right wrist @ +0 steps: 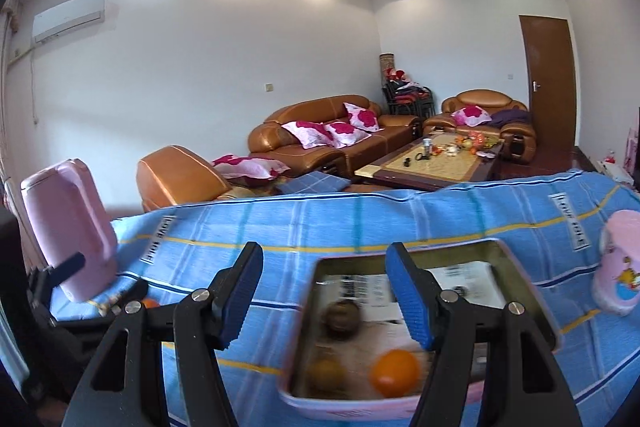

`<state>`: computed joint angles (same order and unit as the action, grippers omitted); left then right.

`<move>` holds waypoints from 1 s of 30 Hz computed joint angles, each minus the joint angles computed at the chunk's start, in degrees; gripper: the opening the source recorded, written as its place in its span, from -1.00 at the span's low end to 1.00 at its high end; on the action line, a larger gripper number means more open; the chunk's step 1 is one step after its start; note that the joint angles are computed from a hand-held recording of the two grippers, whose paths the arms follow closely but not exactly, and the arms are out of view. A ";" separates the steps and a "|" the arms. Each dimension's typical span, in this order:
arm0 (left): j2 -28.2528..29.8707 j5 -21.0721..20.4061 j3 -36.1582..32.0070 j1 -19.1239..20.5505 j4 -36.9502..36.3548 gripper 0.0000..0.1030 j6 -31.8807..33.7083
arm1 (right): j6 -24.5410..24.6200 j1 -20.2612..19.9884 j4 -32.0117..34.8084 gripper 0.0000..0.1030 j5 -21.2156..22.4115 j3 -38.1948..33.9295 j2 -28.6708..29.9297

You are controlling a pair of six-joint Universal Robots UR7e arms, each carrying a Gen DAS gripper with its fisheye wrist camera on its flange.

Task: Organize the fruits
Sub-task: 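Move both grippers back from the tray to the fruit pile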

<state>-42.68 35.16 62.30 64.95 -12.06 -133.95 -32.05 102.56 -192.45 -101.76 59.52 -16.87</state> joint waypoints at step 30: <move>-2.10 -6.18 -2.64 2.20 11.48 1.00 -10.70 | -1.16 3.41 10.95 0.28 -3.37 -5.95 6.87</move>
